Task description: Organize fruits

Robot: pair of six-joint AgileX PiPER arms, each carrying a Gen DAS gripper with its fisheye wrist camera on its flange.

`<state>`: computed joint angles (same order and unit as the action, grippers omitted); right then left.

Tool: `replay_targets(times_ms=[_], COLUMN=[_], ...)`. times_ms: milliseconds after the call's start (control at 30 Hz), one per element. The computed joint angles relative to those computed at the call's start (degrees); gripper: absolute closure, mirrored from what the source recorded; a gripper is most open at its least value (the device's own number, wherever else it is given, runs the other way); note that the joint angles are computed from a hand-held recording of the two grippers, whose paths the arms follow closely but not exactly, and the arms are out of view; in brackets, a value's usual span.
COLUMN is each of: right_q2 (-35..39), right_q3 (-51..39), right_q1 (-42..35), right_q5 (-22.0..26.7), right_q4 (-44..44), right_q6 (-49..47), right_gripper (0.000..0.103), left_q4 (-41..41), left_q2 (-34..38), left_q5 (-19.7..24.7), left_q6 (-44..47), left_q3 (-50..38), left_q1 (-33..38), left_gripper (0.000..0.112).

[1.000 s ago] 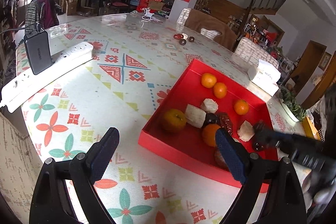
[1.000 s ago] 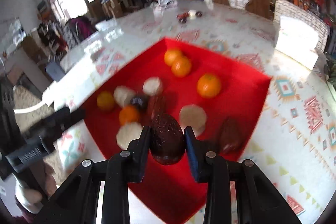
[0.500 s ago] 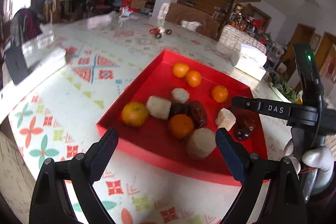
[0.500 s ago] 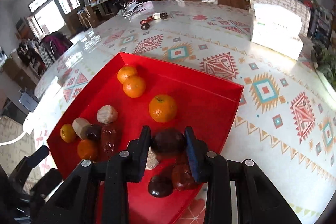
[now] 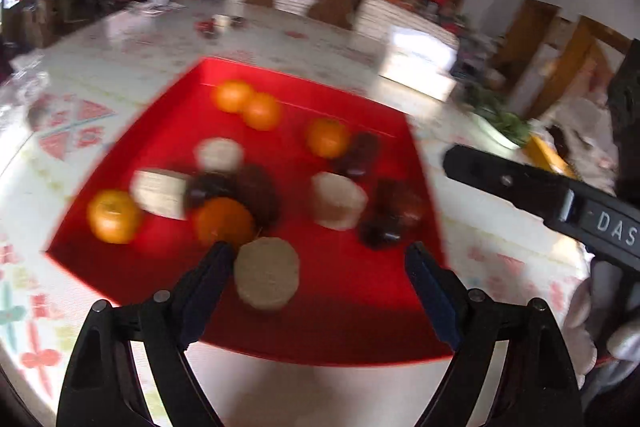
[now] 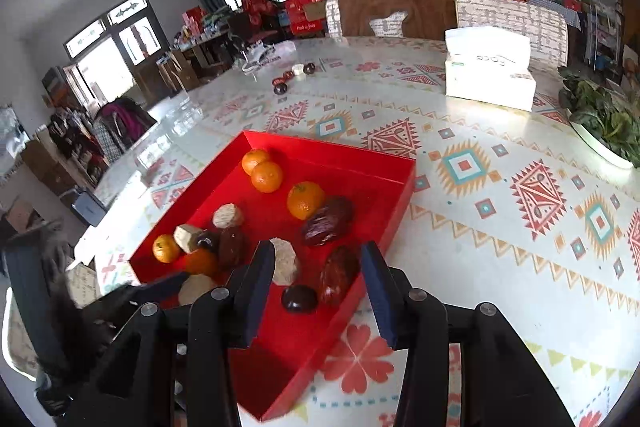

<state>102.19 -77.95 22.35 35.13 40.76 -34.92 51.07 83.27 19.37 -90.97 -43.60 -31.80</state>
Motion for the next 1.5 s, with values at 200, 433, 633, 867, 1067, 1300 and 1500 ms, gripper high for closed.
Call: replay_targets(times_ms=[200,433,633,867,1067,1300,1500], right_q2=[-4.6,-3.3,-3.1,-2.8,-3.5,-3.1,-3.3], right_q3=[6.2,9.3,9.9,10.6,12.3,13.7,15.0], right_q1=[-5.4,-10.3,-11.5,-11.7,-10.0,-8.0,-5.3], right_q5=[-2.4,-8.0,-8.5,-6.9,-9.5,-15.5,-20.2], right_q4=[6.8,14.0,17.0,18.5,18.4,17.4,13.4], right_q6=[-8.2,-14.9,-19.0,-21.6,-23.5,-23.3,-19.9], right_gripper=[0.044,0.040,0.039,0.038,0.036,0.035,0.035], left_q4=[6.9,6.1,5.5,1.1,0.4,5.2,6.0], left_q2=[-7.6,-1.0,11.3,13.0,10.6,7.1,3.4], left_q5=[7.6,32.6,42.4,39.8,37.1,41.8,44.8], left_q6=[-7.9,-3.7,6.0,10.4,5.8,-2.6,-7.3], left_q3=[2.8,-3.9,-13.7,-17.4,-15.3,-14.6,-11.9], left_q1=[-0.7,-1.0,-2.1,-5.5,-10.3,-16.7,-19.5], left_gripper=[0.025,0.025,0.025,0.025,0.025,0.025,0.024])
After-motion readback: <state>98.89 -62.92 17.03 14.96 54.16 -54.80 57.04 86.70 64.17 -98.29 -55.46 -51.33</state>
